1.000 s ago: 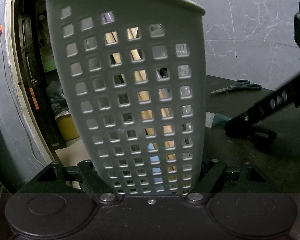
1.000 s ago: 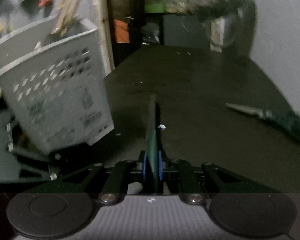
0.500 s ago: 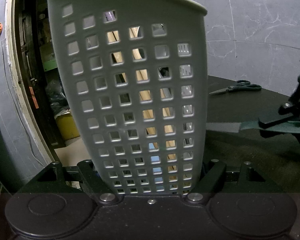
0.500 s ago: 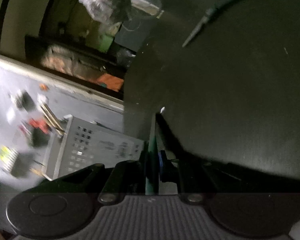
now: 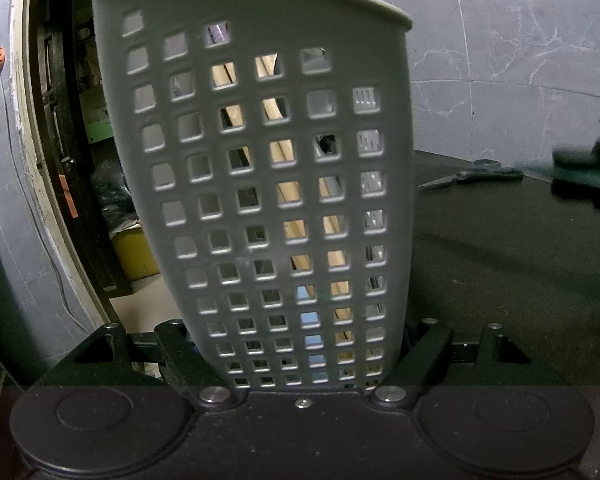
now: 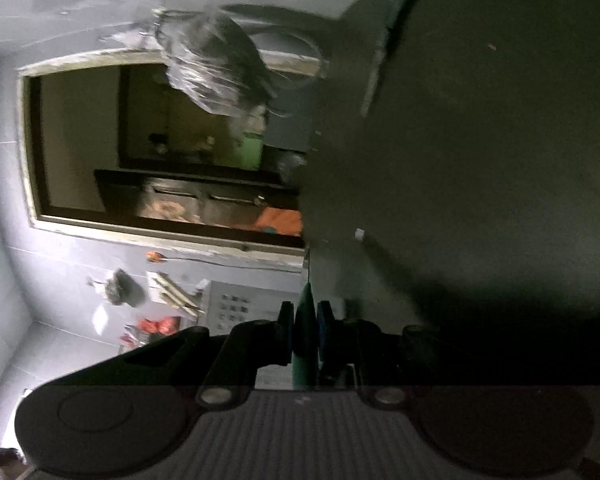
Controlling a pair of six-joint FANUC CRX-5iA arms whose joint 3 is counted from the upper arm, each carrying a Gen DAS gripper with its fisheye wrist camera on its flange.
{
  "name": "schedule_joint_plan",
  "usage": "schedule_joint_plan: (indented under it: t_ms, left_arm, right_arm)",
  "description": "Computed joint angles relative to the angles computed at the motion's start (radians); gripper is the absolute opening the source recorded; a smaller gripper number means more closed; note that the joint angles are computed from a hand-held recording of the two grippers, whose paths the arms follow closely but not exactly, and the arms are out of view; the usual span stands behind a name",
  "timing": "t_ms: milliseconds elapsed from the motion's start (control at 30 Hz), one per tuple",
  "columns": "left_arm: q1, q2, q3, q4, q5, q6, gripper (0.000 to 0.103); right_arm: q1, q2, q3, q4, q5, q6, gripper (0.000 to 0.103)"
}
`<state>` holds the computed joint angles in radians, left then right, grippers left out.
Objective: Organize utensils
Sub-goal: 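Lower the knife blade-first into the basket and open the right gripper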
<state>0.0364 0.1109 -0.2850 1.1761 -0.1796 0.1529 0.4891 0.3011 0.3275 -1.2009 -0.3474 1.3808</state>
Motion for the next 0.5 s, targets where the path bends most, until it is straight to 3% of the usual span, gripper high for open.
schedule_joint_plan:
  t_ms: [167,300,500]
  left_arm:
    - [0.01,0.004,0.015,-0.066,-0.009,0.046,0.081]
    - [0.046,0.02,0.065,-0.202,-0.071,0.173,0.081]
    - [0.074,0.052,0.14,-0.323,-0.139,0.281,0.081]
  right_arm:
    - [0.007,-0.035,0.012,0.082,0.023,0.006,0.013]
    - [0.051,-0.054,0.049,0.318,0.012,-0.138,0.013]
    - [0.118,-0.038,0.18,0.664,-0.137,-0.319,0.013]
